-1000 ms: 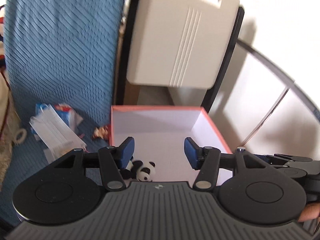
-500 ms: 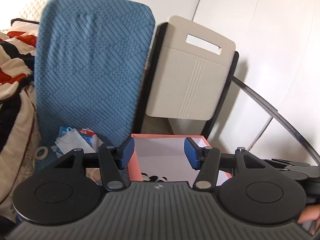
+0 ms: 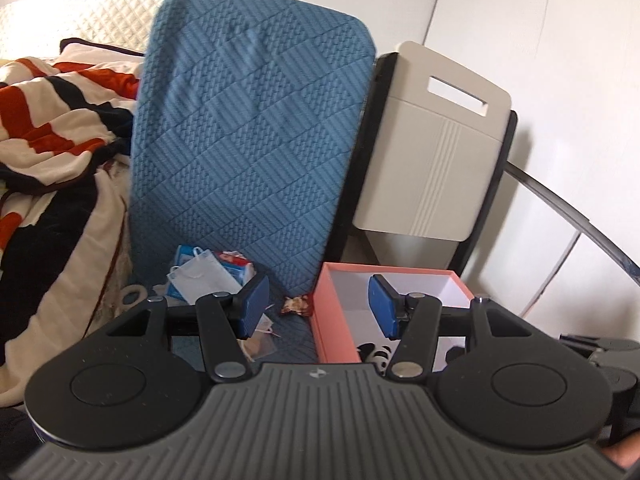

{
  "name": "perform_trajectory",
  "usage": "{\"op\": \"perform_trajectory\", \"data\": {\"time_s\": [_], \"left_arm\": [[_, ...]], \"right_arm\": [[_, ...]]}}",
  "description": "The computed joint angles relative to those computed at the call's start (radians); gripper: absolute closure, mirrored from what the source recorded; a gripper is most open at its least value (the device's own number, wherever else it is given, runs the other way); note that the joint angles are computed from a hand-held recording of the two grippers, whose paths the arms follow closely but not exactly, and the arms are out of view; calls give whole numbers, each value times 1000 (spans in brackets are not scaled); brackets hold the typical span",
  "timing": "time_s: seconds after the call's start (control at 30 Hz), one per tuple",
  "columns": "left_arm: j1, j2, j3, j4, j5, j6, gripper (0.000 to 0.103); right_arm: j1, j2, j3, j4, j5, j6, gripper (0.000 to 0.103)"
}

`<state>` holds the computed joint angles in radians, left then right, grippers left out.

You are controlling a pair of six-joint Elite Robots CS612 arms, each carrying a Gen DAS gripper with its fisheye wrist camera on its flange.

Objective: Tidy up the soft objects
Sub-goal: 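Withdraw both open tools up out of the pink box, then move the right tool toward the clear sponge bag while the left tool approaches the white mask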

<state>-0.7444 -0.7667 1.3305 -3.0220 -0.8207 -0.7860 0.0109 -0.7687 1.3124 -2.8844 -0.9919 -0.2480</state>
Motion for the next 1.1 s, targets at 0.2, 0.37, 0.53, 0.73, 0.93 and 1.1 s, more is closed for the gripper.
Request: {"op": "perform_trajectory", "data": {"time_s": [0.2, 0.37, 0.53, 0.73, 0.93, 1.1], "left_arm": [[3, -1, 37, -22, 16, -30, 42], [-2, 5, 41, 7, 69, -42, 42], [7, 11, 57, 43, 60, -103, 42], [16, 20, 78, 42, 37, -125, 42], [26, 11, 111, 47, 20, -136, 42], [40, 12, 130, 57, 8, -166, 42]], "right_arm": [[18, 10, 13, -4, 6, -36, 44], [38, 33, 20, -23, 5, -81, 44], [50, 51, 23, -21, 20, -66, 44], [61, 63, 23, -25, 22, -51, 44], [77, 72, 21, -23, -5, -54, 44], [83, 79, 13, 2, -3, -70, 44]]}}
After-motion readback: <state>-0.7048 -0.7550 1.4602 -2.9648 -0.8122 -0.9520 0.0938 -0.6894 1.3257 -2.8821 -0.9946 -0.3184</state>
